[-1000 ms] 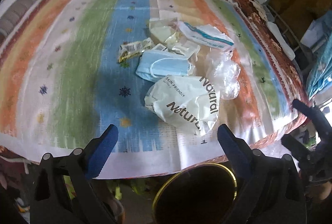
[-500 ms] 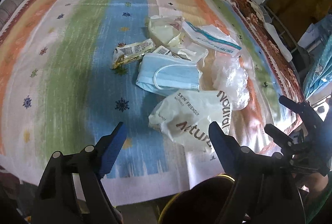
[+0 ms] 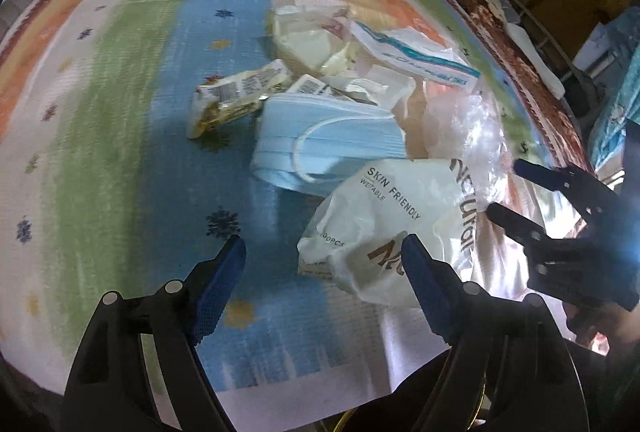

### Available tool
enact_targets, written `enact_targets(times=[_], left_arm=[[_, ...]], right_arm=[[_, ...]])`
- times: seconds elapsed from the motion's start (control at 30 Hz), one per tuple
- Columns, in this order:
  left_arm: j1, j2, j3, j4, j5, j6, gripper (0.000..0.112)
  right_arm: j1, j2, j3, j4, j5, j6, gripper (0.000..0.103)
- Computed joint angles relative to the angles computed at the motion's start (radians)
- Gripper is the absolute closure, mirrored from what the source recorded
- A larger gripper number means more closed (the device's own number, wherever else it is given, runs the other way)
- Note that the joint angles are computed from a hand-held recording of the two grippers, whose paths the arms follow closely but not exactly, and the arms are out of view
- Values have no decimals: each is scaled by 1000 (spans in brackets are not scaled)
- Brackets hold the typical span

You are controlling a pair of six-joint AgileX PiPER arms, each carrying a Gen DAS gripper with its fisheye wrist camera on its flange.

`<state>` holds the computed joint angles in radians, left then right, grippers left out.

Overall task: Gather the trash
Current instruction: 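Move both tools toward the trash pile, right tool to the clear plastic bag, then grasp the clear plastic bag with right tool while left tool grasps the white Natural bag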

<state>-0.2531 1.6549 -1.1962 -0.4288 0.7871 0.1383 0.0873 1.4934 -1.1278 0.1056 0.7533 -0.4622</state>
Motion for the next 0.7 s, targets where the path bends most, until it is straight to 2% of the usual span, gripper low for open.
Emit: enact_targets(times=[0.07, 0.1, 0.17, 0.2, 0.23, 0.3, 0.5, 0.7], left_arm=[[-6, 11, -4, -5, -5, 4, 34], [-5, 18, -6, -18, -6, 15, 37], [-5, 23, -8, -46, -13, 33, 47], [-6, 21, -6, -58, -18, 41, 58], [-6, 19, -4, -79, -18, 55, 68], [-13, 14, -4, -87, -23, 55, 74], [-37, -14, -28, -38, 8, 15, 99], [-32, -84, -30, 31, 51, -67, 103]], right_arm=[[-4, 24, -12, 7, 6, -6, 53], [-6, 33, -16, 10, 8, -11, 61], [-2, 48, -18, -3, 6, -5, 75], [3, 50, -15, -19, 3, 4, 85], [6, 48, -12, -23, 5, 6, 90], [0, 42, -13, -7, 17, -8, 97], [-62, 17, -51, 107, 87, -62, 101], [-126, -7, -99, 200, 204, -67, 102]])
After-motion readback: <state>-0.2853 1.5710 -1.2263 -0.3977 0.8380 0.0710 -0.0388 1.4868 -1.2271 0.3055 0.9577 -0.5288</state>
